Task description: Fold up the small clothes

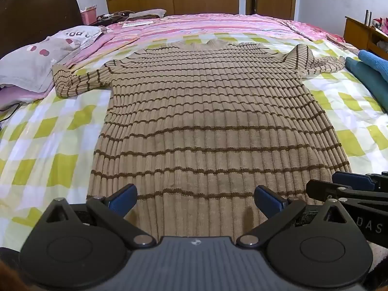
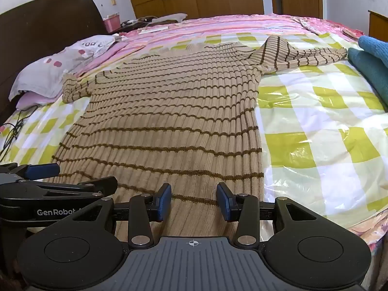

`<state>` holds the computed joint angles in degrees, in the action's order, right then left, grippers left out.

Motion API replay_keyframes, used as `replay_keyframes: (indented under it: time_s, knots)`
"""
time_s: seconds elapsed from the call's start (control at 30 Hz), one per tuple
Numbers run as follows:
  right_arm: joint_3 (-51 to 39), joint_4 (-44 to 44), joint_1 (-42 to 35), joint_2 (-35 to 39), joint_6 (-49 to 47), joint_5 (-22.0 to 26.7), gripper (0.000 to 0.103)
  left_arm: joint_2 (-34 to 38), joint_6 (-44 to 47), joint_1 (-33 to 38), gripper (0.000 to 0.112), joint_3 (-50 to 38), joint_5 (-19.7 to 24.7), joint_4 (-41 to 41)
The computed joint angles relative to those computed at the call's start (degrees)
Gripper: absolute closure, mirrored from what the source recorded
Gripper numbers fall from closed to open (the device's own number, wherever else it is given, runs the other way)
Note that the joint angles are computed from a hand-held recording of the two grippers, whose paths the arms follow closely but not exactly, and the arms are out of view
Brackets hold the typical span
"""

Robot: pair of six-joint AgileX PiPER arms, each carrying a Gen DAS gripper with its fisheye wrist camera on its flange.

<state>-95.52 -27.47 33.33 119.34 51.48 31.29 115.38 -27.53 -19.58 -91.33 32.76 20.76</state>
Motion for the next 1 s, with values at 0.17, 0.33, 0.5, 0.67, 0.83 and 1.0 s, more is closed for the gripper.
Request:
replay_keyframes:
  time_s: [0.17,0.33,0.5,0.67,0.83,1.0]
  knots:
    - [-0.1,0.2,0.0,0.1,-0.2,0.1,0.062,-0.3,-0.4,-0.3,0.009,0.4,-0.3,0.5]
    - [0.0,0.3,-0.1,0.2,-0.2,0.0,0.062,0.3,0.8,-0.1,0.009,0.6,-0.9,-0.8]
    - [0.2,0.0,-0.1,0.1,0.0,-0.1,0.062,0.3,2.9,0.3,0.009,-0.2,-0.1,-3.0]
    - [0.4,-0.1,-0.1,0.0,0.1,-0.3,0.062,0.2,2.8,0.2,0.009,-0.1,-0.1,-3.0]
    - [1.8,-0.2,-0.4,-0.7,0.3,-1.0,0.062,0.1,3.2,0.1,0.01,-0.1,0.0,-3.5]
    - [1.6,-0.4,-0.2,-0.7,0.9,-1.1,0.062,0.1,3.9,0.3,0.01,-0.2,0.0,-4.2]
